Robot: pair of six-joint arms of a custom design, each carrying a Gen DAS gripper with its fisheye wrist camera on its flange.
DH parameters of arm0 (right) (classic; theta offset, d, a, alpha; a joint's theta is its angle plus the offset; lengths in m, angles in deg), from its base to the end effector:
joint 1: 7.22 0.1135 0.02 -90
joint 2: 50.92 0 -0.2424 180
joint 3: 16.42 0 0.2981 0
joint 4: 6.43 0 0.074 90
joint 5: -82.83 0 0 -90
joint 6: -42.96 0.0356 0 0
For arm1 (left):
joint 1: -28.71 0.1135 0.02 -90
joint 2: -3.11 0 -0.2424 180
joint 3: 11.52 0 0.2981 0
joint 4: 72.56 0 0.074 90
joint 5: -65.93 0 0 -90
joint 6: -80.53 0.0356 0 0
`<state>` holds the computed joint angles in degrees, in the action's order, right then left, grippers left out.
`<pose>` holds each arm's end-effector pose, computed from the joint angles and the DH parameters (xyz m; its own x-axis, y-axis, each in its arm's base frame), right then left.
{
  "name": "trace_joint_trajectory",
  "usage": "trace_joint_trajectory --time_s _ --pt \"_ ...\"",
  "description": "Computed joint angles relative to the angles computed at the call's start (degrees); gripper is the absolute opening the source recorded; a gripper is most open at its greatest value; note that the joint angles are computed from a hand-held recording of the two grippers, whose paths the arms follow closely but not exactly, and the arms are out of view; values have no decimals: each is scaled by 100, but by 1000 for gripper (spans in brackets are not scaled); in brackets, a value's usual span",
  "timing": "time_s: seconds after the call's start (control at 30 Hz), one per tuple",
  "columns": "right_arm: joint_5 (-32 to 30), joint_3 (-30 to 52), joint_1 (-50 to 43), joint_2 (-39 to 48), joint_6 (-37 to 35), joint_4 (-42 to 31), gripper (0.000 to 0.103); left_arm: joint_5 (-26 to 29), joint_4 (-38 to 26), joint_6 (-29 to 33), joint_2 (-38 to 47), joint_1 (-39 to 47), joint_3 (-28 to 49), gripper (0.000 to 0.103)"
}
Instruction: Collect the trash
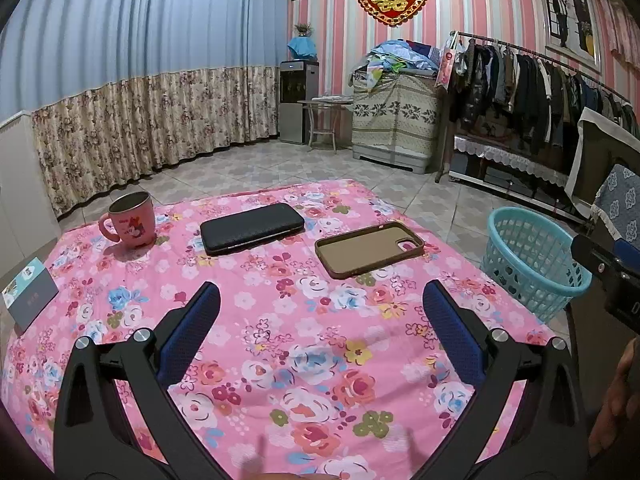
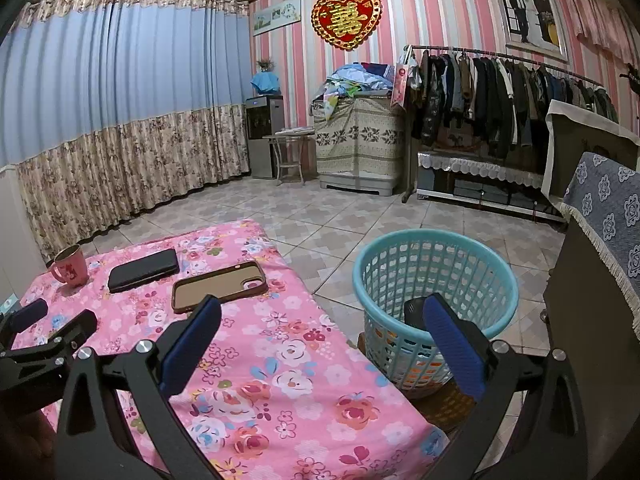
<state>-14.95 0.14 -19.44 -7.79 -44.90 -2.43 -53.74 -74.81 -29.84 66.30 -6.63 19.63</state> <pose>0.2069 -0.0399 0.1039 -0.3716 0.1183 -0.9208 0.1015 0.9911 0.0864 0.2142 -0.1303 0.1126 -0.4896 -0.0236 -0.8716 -0.0016 0.9997 -0.0261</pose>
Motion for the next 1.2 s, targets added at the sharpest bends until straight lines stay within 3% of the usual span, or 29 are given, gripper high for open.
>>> trace_joint_trajectory --time_s 1.2 --pt "8 9 -21 68 -130 110 99 -35 -109 -21 -128 -14 -19 98"
